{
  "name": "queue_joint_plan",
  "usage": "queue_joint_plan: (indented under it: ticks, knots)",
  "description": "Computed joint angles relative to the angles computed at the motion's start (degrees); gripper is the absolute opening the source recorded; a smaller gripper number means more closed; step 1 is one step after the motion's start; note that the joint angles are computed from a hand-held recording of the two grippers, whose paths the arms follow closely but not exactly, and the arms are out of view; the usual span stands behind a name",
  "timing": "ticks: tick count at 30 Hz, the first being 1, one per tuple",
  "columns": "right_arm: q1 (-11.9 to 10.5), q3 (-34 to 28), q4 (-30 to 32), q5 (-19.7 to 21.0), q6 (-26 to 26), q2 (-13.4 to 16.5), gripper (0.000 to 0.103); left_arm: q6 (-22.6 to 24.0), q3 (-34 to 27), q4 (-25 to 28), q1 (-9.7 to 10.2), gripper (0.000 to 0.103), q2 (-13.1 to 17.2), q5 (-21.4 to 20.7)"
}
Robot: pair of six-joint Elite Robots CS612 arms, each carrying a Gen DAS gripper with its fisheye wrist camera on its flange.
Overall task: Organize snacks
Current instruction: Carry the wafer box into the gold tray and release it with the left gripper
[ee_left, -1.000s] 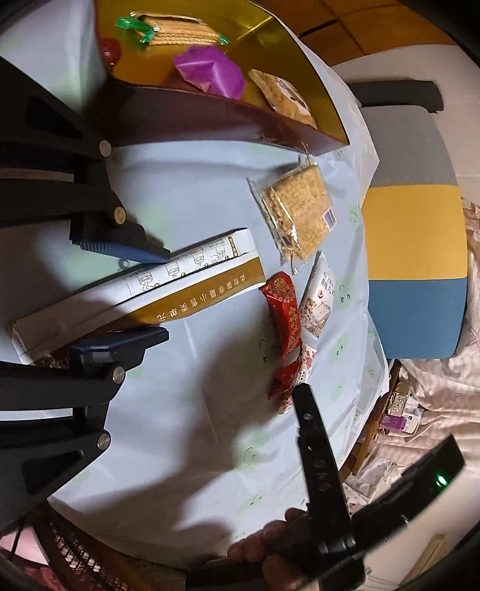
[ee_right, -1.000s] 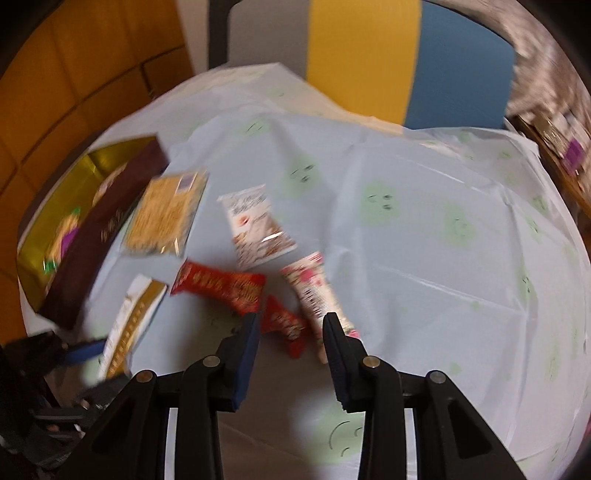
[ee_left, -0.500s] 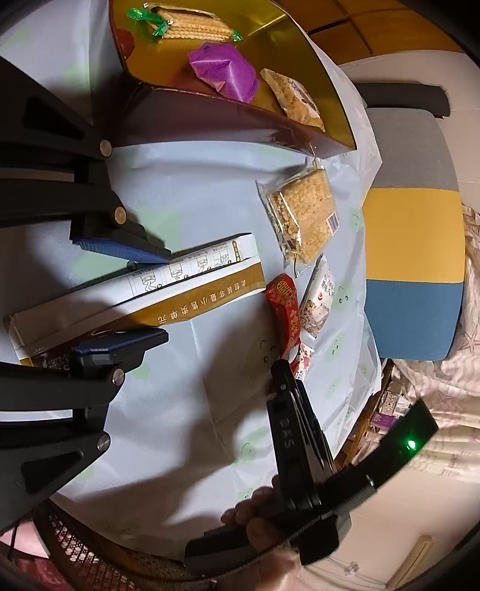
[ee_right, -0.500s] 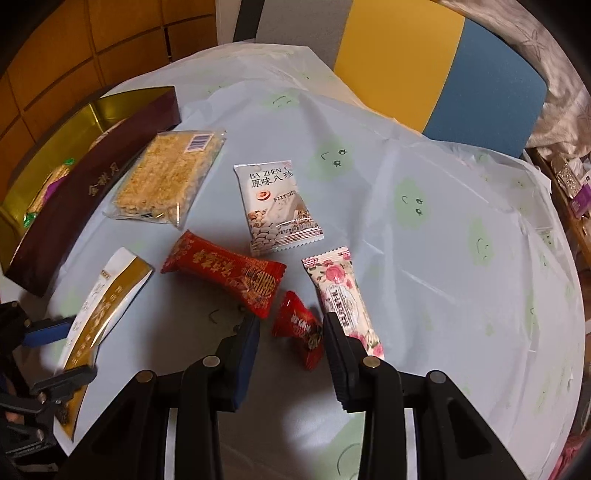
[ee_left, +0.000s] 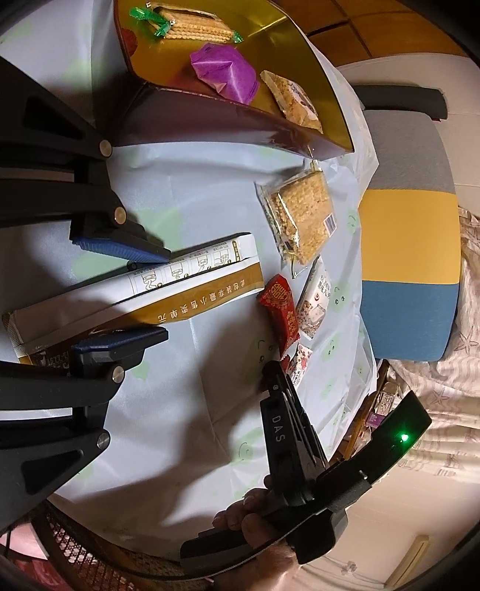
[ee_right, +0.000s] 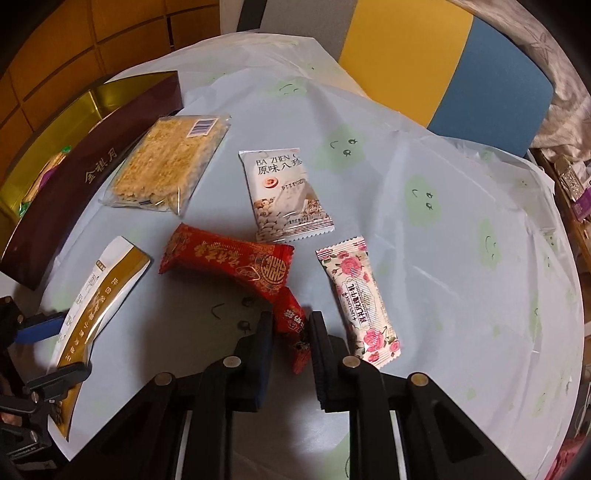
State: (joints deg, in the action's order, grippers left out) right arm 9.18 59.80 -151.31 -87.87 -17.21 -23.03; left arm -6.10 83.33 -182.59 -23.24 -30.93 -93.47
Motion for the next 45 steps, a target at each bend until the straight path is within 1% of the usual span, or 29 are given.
queue_joint_plan:
  ticks: [2, 4, 6, 10, 13, 15, 18, 21, 23, 27, 28, 30, 33, 35, 37, 42, 44, 45]
  knots:
    - [-0.1, 0.1, 0.0, 0.2, 0.4, 0.0, 0.019, 0.3, 0.1, 0.0, -0.12, 0.035, -0.1, 0.4]
    - [0.1, 0.0, 0.0, -0.3, 0.1, 0.0, 0.019, 0.2, 0.1, 0.3, -0.13, 0.031, -0.2, 0.4]
    - [0.2, -0.2, 0.1, -0.6, 0.3, 0.2, 0.019, 0.4, 0.2, 0.5, 0.01, 0.029, -0.4, -0.4]
    - [0.0, -0.2, 0.5, 0.1, 1.0, 0.1, 0.019, 0.5, 0.4, 0.7, 0.34, 0.026, -0.7, -2.3]
    - [0.1, -0.4, 0.5, -0.2, 0.6, 0.2, 0.019, -0.2, 1.1, -1.0, 0.78, 0.026, -1.2, -4.5]
    - [0.1, -0.4, 0.4, -0.4, 0.2, 0.2, 0.019, -0.6, 1.6, -2.1, 0.92, 0.026, -1.8, -4.6]
    - [0.1, 0.0, -0.1, -0.8, -0.4, 0.0, 0.019, -3.5, 2.4, -4.5, 1.9, 0.026, -3.0, -6.1]
    - [0.2, 0.0, -0.2, -1.2, -0.6, 0.0, 0.019, -6.5, 2.8, -6.1, 3.02, 0.026, -4.1, -6.1]
    - [0.3, -0.1, -0.2, -1.4, -0.6, 0.1, 0.019, -9.0, 2.7, -6.2, 3.95, 0.027, -4.7, -4.9]
    - [0.4, -0.2, -0.3, -1.7, -0.9, 0.1, 0.019, -16.1, 0.3, -2.4, 6.74, 0.027, -4.8, -4.3]
    - [0.4, -0.1, -0.3, -1.8, -1.1, 0.1, 0.019, -17.5, -0.5, -1.1, 7.25, 0.027, -4.6, -3.7]
    - [0.4, -0.2, -0.3, -1.8, -1.1, 0.2, 0.019, -19.4, -2.5, 2.5, 8.19, 0.027, -4.0, -1.1]
    - [0.4, -0.2, -0.2, -1.9, -1.3, 0.1, 0.019, -21.1, -5.2, 5.7, 9.31, 0.027, -2.8, 0.1]
    - [0.4, -0.1, -0.4, -2.0, -1.5, 0.1, 0.019, -21.9, -7.2, 7.5, 10.03, 0.027, -1.7, 0.2]
    - [0.4, -0.2, -0.3, -2.0, -1.5, 0.1, 0.019, -22.5, -10.1, 10.5, 10.74, 0.027, -0.3, -0.4]
    - [0.4, -0.2, -0.4, -2.1, -1.5, 0.1, 0.019, -24.9, -14.4, 15.6, 11.46, 0.029, 2.1, 0.3]
    - [0.4, -0.2, -0.4, -2.0, -1.6, 0.1, 0.019, -24.7, -15.9, 16.6, 11.65, 0.029, 3.0, 0.5]
    - [0.4, -0.2, -0.3, -2.0, -1.6, 0.1, 0.019, -24.6, -16.2, 17.3, 11.61, 0.032, 3.0, 1.3]
